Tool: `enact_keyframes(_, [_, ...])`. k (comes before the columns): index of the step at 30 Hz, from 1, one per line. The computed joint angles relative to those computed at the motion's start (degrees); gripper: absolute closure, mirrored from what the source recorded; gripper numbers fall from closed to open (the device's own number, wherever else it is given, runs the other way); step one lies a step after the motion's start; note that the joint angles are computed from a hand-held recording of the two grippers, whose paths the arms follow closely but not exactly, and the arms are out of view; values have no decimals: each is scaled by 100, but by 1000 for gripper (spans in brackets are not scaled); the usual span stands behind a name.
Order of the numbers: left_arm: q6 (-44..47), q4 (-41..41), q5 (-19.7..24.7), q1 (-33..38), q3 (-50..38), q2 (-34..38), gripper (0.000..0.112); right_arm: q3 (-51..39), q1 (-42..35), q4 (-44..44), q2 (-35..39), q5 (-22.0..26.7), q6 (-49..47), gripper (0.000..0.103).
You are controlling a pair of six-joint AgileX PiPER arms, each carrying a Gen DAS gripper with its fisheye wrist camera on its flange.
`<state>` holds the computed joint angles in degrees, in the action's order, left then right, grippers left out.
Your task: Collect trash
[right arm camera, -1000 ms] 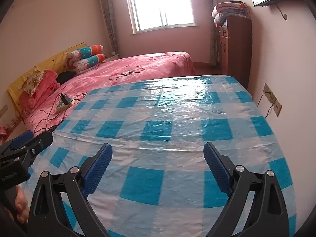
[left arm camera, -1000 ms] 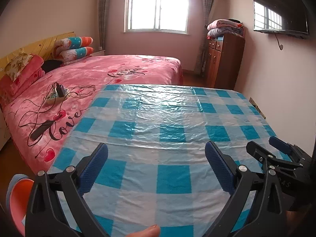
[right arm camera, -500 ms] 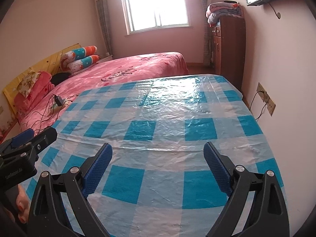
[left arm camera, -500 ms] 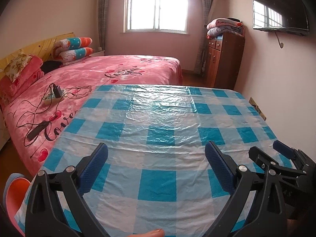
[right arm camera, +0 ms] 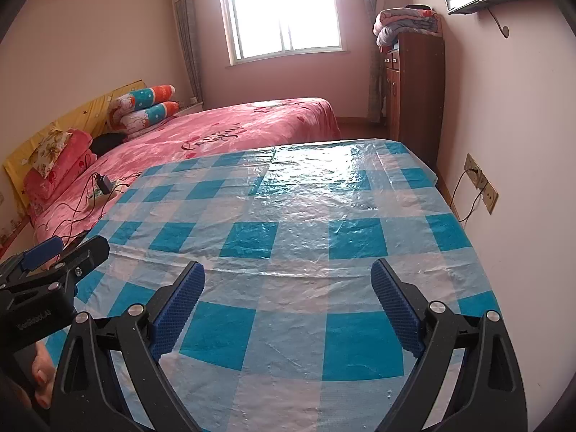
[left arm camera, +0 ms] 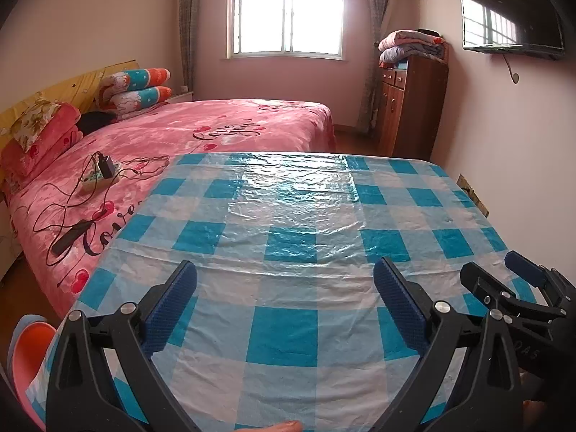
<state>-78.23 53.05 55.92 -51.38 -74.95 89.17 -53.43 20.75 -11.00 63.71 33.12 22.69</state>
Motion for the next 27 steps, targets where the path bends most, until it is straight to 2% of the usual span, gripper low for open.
enact_keyframes(27, [-6,-50,-26,60,86,-9,13,-34,13,22,52,25,-75,11])
